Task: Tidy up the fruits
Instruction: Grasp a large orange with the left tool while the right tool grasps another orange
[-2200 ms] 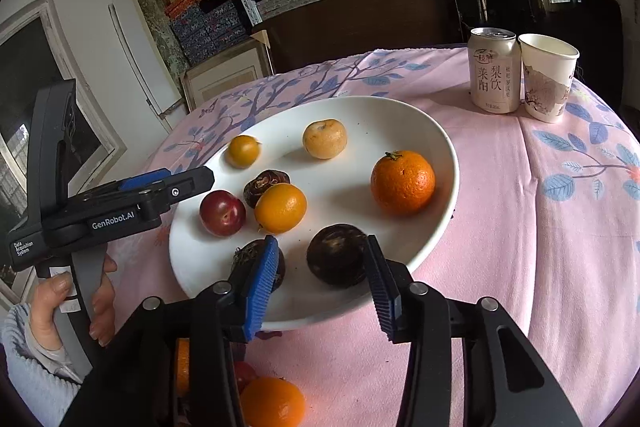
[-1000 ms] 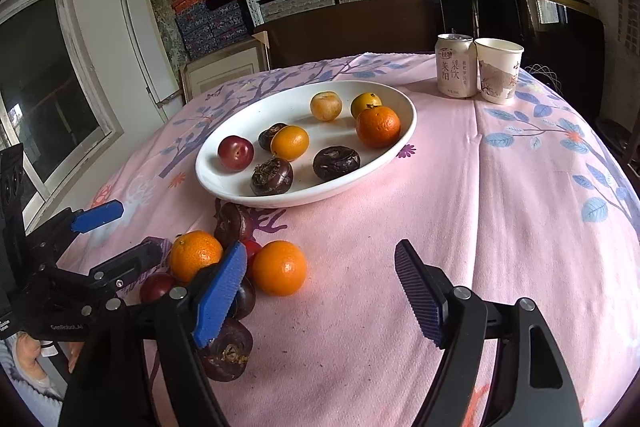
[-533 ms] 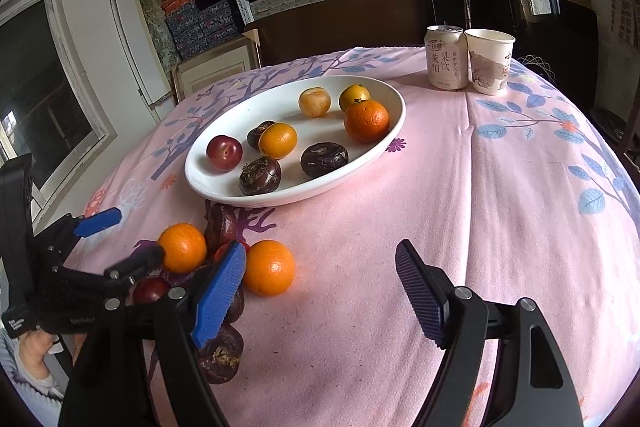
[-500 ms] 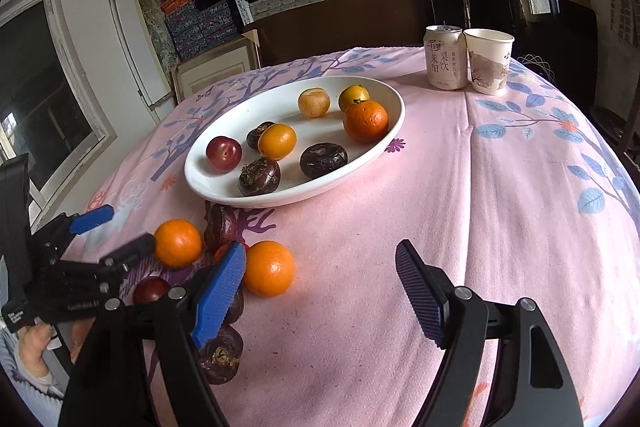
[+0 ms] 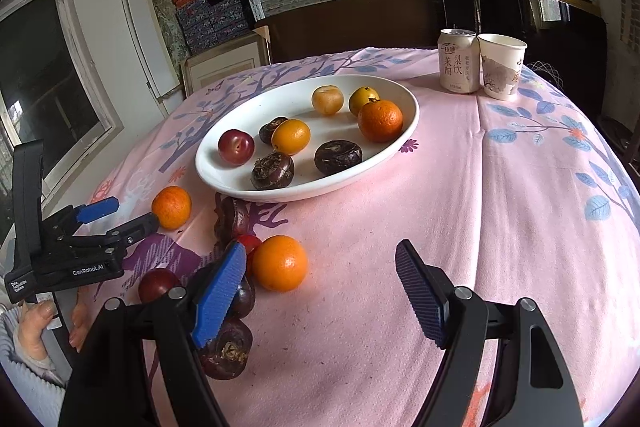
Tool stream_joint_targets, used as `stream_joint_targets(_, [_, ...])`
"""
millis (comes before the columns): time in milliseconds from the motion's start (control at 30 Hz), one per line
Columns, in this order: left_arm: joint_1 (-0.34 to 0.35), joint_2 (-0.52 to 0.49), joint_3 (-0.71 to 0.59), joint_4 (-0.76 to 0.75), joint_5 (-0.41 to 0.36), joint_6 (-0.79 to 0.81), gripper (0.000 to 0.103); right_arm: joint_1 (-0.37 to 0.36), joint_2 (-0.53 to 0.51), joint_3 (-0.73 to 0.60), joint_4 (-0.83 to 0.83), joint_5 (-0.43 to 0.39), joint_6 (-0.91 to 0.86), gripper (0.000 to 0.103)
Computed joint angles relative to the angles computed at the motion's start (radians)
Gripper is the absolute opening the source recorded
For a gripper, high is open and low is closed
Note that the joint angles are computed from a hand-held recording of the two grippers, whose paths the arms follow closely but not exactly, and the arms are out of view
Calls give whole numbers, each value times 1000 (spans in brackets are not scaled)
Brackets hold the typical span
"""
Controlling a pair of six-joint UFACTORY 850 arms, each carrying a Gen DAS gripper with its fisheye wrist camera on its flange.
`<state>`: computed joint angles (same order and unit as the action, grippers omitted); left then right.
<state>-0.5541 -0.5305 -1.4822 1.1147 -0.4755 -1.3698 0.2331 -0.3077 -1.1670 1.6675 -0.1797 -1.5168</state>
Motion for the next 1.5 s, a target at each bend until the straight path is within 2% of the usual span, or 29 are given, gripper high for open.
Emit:
stream_joint_targets(300, [-18,-30,-33,-51,37,152,98,-2,-3,-2,-28,-6,32,78])
stream_joint_targets(367, [-18,-44,-51,-108,42,227,85,-2,-4,-3,-36,-7,40,78])
stream_joint_targets(400, [-12,-50,-60,-173,62,290,67,-2,-4,-3,-37,-8,40,78])
stream_joint_targets(533, [8,-50,-61,-284,102,360,61,-2,-7,-5,-62,-13,62,78])
stream_joint_targets(633, [9,-45,-54,-255,99,323,51,-2,-12,-10,-110,-22,105,76])
stream_joint_targets(700, [7,-47,-55,-237,82,305,45,-3,-18,-17,-162,-33,153,69])
stream_joint_targets(767, [18,-41,-49,-275,104,328,45,-7,-26,-26,-218,-51,212,55])
stream_joint_targets(833, [26,-35,-43,-311,123,348,45,-12,-35,-35,-274,-72,271,47])
stream_joint_targets(1000, [23,-39,-45,-277,108,322,45,-4,-52,-54,-369,-91,345,47])
stream_joint_targets(1067, [17,-46,-53,-244,89,305,45,-4,-66,-69,-389,-113,374,47])
stream_joint_targets(1167, [17,-59,-69,-272,67,330,46,-11,-92,-99,-416,-156,432,46])
stream_joint_targets(1233, [26,-62,-74,-320,82,359,46,-12,-118,-125,-470,-192,501,46])
stream_joint_targets(1333, [40,-67,-78,-411,102,427,46,-6,-119,-126,-457,-188,484,37])
stream_joint_targets(1500, [46,-42,-44,-406,150,389,46,-11,-104,-108,-432,-193,458,37])
